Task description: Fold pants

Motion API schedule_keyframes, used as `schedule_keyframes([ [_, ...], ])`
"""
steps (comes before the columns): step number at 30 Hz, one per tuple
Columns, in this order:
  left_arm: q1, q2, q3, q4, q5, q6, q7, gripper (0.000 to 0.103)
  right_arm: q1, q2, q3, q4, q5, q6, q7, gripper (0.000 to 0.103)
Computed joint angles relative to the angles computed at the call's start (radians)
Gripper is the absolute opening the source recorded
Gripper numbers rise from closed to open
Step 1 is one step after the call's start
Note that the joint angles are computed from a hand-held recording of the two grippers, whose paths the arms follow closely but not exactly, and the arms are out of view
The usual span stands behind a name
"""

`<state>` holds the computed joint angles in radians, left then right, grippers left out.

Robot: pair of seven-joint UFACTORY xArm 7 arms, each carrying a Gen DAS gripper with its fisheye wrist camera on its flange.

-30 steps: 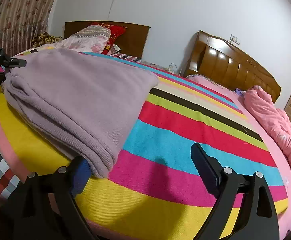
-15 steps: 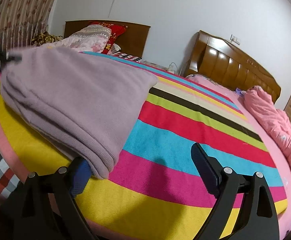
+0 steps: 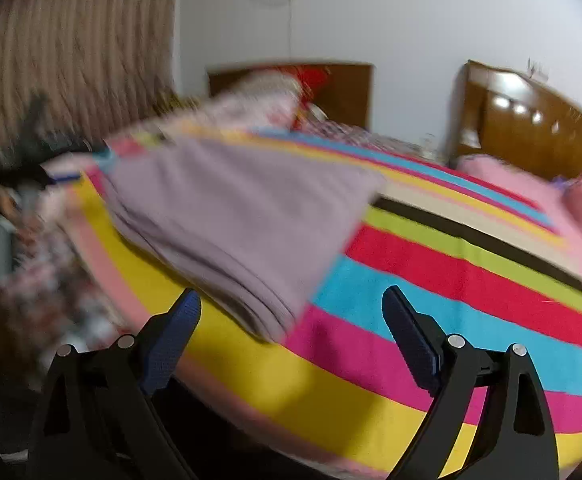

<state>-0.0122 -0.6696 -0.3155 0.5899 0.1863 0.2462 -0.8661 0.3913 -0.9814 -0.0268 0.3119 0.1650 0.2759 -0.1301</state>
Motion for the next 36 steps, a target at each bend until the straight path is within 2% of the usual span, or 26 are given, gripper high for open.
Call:
schedule_keyframes([
  [1, -0.035, 0.006, 0.016, 0.019, -0.008, -0.030, 0.049, 0.100, 0.024, 0.004, -0.044, 0.013, 0.028, -0.016, 0.001, 0.089],
  [3, -0.122, 0.057, 0.046, 0.084, 0.003, -0.037, 0.142, 0.101, -0.009, 0.073, -0.046, 0.062, 0.053, -0.046, 0.047, 0.089],
  [5, -0.210, 0.153, 0.066, 0.165, 0.005, -0.044, 0.269, 0.101, -0.133, 0.196, 0.045, 0.148, 0.026, -0.048, 0.146, 0.089],
  [6, -0.208, 0.214, 0.034, 0.222, 0.030, -0.018, 0.310, 0.101, -0.165, 0.247, 0.071, 0.185, 0.010, -0.049, 0.177, 0.088],
  [8, -0.171, 0.293, -0.022, 0.279, 0.075, 0.001, 0.310, 0.101, -0.189, 0.349, 0.108, 0.263, -0.017, -0.040, 0.223, 0.089],
  [10, -0.187, 0.365, -0.012, 0.311, 0.062, 0.072, 0.299, 0.101, -0.169, 0.403, 0.126, 0.310, -0.061, 0.015, 0.206, 0.088],
  [11, -0.170, 0.382, -0.021, 0.299, 0.042, 0.103, 0.288, 0.100, -0.147, 0.420, 0.140, 0.330, -0.093, 0.078, 0.174, 0.088],
  [12, -0.195, 0.380, 0.009, 0.268, 0.058, 0.093, 0.274, 0.100, -0.130, 0.416, 0.177, 0.310, -0.147, 0.099, 0.139, 0.086],
  [14, -0.148, 0.349, -0.025, 0.202, 0.189, 0.010, 0.232, 0.100, -0.192, 0.363, 0.275, 0.243, -0.245, 0.032, 0.186, 0.086],
  [15, -0.107, 0.331, -0.069, 0.188, 0.264, 0.019, 0.194, 0.100, -0.201, 0.350, 0.284, 0.225, -0.253, 0.016, 0.219, 0.086],
  [16, -0.084, 0.319, -0.094, 0.185, 0.304, 0.034, 0.158, 0.100, -0.172, 0.355, 0.251, 0.224, -0.232, 0.020, 0.223, 0.087],
  [17, -0.082, 0.309, -0.097, 0.179, 0.319, 0.035, 0.136, 0.100, -0.144, 0.366, 0.215, 0.226, -0.209, 0.021, 0.220, 0.090],
  [20, -0.056, 0.289, -0.105, 0.153, 0.358, -0.018, 0.065, 0.100, -0.143, 0.384, 0.195, 0.222, -0.205, -0.012, 0.228, 0.095],
  [22, -0.045, 0.261, -0.117, 0.133, 0.372, -0.036, 0.041, 0.100, -0.202, 0.360, 0.254, 0.231, -0.255, 0.009, 0.270, 0.095],
  [24, -0.043, 0.206, -0.114, 0.097, 0.346, -0.040, 0.012, 0.100, -0.275, 0.321, 0.325, 0.228, -0.320, -0.012, 0.328, 0.095],
  [25, -0.008, 0.209, -0.139, 0.103, 0.348, -0.034, -0.020, 0.100, -0.291, 0.302, 0.344, 0.226, -0.339, -0.041, 0.354, 0.096],
  [26, -0.013, 0.188, -0.135, 0.087, 0.331, -0.015, -0.025, 0.102, -0.292, 0.296, 0.347, 0.226, -0.345, -0.059, 0.371, 0.096],
  [27, -0.049, 0.192, -0.088, 0.067, 0.283, -0.014, 0.012, 0.102, -0.302, 0.306, 0.358, 0.239, -0.349, -0.082, 0.394, 0.096],
  [28, -0.098, 0.193, -0.028, 0.035, 0.228, -0.055, 0.043, 0.102, -0.326, 0.327, 0.387, 0.261, -0.358, -0.106, 0.425, 0.096],
  [30, -0.100, 0.159, -0.023, 0.003, 0.201, -0.072, 0.047, 0.102, -0.320, 0.383, 0.401, 0.308, -0.365, -0.086, 0.414, 0.096],
  [31, -0.081, 0.154, -0.045, 0.009, 0.197, -0.057, 0.044, 0.102, -0.270, 0.442, 0.386, 0.343, -0.365, -0.046, 0.366, 0.095],
  [32, -0.045, 0.145, -0.086, 0.023, 0.202, -0.022, 0.019, 0.102, -0.261, 0.485, 0.409, 0.366, -0.392, -0.016, 0.360, 0.094],
  [33, -0.036, 0.144, -0.095, 0.029, 0.197, -0.006, 0.008, 0.102, -0.295, 0.485, 0.457, 0.359, -0.459, -0.027, 0.395, 0.094],
  [34, -0.049, 0.146, -0.083, 0.028, 0.181, -0.002, 0.009, 0.102, -0.327, 0.465, 0.485, 0.342, -0.506, -0.060, 0.452, 0.094],
  [35, -0.074, 0.146, -0.058, 0.024, 0.157, -0.002, 0.019, 0.102, -0.317, 0.469, 0.474, 0.342, -0.512, -0.058, 0.467, 0.094],
  [36, -0.116, 0.127, -0.020, 0.010, 0.118, 0.004, 0.034, 0.102, -0.267, 0.476, 0.422, 0.343, -0.485, -0.048, 0.447, 0.094],
])
